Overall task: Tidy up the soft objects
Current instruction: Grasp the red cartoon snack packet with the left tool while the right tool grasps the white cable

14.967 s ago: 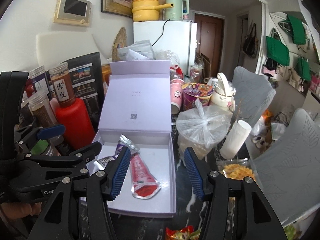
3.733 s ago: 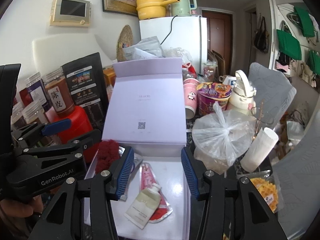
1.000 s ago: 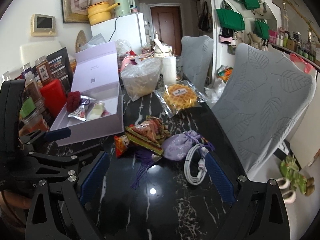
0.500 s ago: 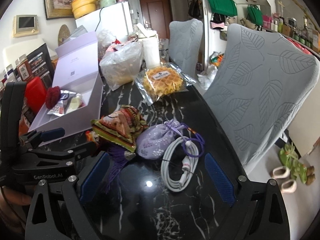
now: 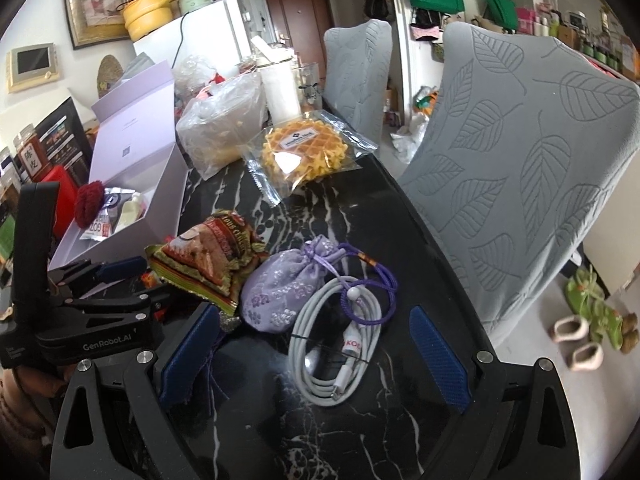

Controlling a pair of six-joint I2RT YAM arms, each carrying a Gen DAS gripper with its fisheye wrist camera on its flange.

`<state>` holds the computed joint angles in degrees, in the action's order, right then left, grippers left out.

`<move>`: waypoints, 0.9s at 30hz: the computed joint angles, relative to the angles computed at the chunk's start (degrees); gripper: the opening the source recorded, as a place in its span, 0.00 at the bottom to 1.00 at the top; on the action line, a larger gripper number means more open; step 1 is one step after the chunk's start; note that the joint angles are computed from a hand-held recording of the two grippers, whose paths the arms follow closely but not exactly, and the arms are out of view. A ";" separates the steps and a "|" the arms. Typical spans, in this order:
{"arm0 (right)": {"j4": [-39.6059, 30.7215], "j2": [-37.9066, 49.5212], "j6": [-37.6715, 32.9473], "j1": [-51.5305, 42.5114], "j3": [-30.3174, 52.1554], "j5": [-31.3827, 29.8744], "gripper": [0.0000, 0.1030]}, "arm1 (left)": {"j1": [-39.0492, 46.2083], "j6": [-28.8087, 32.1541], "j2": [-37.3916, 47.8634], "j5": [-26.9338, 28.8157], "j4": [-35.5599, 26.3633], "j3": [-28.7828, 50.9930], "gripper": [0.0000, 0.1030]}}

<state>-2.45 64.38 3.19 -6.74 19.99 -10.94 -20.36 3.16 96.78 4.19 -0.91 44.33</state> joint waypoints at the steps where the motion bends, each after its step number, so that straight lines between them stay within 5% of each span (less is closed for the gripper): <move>1: 0.07 0.27 -0.03 -0.44 0.02 -0.33 0.94 | 0.26 0.11 0.75 1.14 -0.61 0.71 0.60; 6: 0.46 2.39 0.09 -2.71 0.28 -2.55 0.94 | 0.18 0.33 2.13 1.87 -0.07 1.77 0.45; 12: 0.20 4.58 -0.49 -4.90 0.47 -4.23 0.93 | 0.10 -0.73 -0.72 2.13 -1.10 -0.24 0.39; 17: 1.04 7.45 -0.63 -5.59 0.66 -4.89 0.79 | 1.45 -2.88 -4.02 3.97 -2.34 -2.60 0.39; 22: 3.53 8.74 -0.36 -4.28 0.37 -3.56 0.79 | 1.78 -3.73 -8.03 4.28 -2.93 -5.28 0.39; 25: 5.21 8.82 -0.29 -2.85 -0.23 -1.73 0.57 | 2.27 -3.98 -9.04 5.08 -3.10 -6.12 0.39; 27: 5.26 8.94 0.01 -2.46 -0.16 -1.04 0.56 | 2.29 -4.07 -9.61 5.27 -3.19 -6.65 0.39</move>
<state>2.80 73.32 3.20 -9.19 19.82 -11.98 -18.07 -0.90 87.17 9.45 -4.10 37.68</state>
